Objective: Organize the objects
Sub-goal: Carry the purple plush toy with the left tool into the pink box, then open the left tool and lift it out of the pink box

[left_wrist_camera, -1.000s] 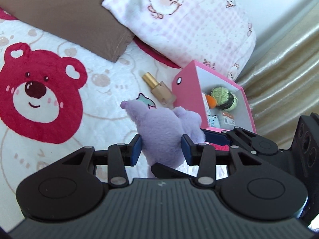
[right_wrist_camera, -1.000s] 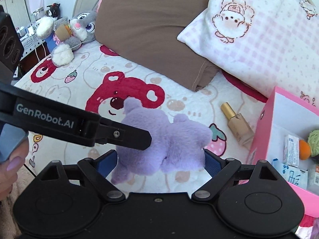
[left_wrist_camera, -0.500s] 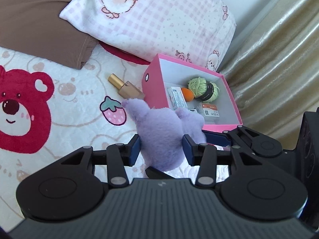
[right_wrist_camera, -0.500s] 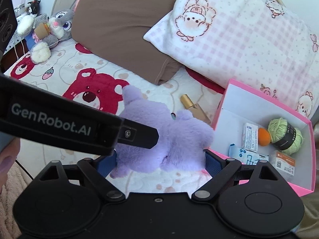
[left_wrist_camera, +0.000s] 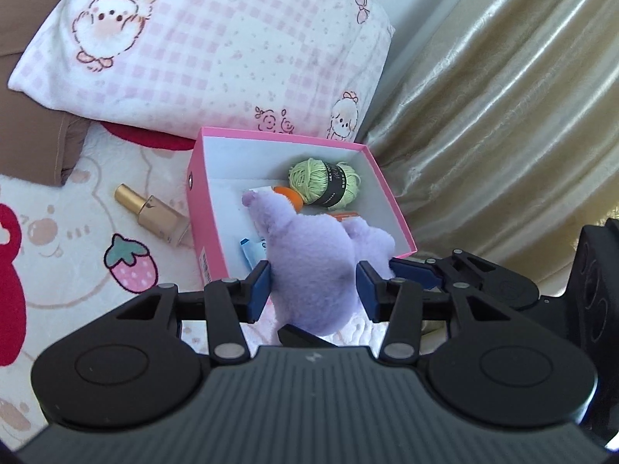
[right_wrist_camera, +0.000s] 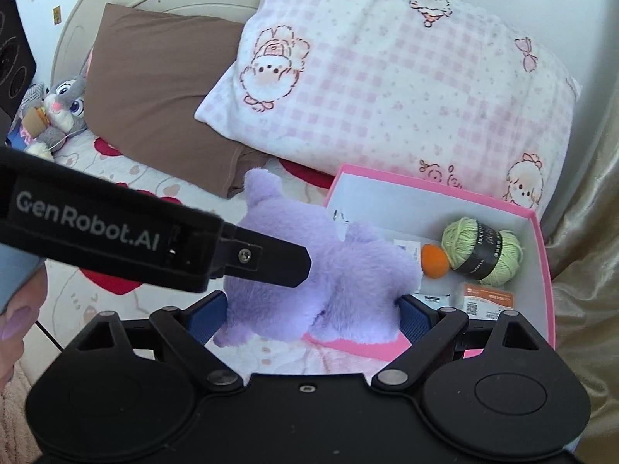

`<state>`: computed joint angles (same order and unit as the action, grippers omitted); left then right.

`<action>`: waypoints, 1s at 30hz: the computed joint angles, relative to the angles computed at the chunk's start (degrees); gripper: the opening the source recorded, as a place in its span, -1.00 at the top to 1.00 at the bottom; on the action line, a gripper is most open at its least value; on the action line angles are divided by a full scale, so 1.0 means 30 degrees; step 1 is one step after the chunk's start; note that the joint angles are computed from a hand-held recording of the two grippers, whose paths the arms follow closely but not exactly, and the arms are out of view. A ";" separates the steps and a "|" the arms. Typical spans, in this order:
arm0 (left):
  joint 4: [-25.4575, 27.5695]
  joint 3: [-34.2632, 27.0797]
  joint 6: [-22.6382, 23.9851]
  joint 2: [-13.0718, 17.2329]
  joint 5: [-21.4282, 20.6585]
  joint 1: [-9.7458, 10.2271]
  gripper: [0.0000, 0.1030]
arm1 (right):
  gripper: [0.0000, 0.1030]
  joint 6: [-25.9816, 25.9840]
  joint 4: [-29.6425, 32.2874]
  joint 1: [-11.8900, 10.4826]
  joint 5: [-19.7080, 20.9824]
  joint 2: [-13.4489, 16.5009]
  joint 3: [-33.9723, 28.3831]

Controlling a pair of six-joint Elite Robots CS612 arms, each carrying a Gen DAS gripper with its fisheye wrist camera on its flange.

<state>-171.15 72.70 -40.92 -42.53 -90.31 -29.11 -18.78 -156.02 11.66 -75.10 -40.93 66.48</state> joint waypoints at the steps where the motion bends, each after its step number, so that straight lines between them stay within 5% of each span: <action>1: 0.0346 -0.0457 0.0049 0.0231 -0.0147 0.0046 0.12 | -0.82 0.0130 -0.0074 -0.0055 -0.0097 0.0122 -0.0175; 12: 0.3349 -0.5879 -0.1313 0.3546 -0.2086 0.0655 0.12 | -0.78 0.1138 0.1864 -0.0953 0.0461 0.2293 -0.3639; 21: 0.5194 -0.8168 -0.1615 0.5215 -0.2055 0.0680 0.12 | -0.78 0.1690 0.5000 -0.1429 0.1821 0.4157 -0.6516; 30: 0.7265 -1.0367 -0.1313 0.6522 -0.1887 0.0610 0.12 | -0.77 0.2234 0.6488 -0.1569 0.1547 0.5301 -0.8105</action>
<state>-149.36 41.59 -44.86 -22.97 -95.98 -27.28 -12.08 -136.55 6.95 -70.46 -25.02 42.16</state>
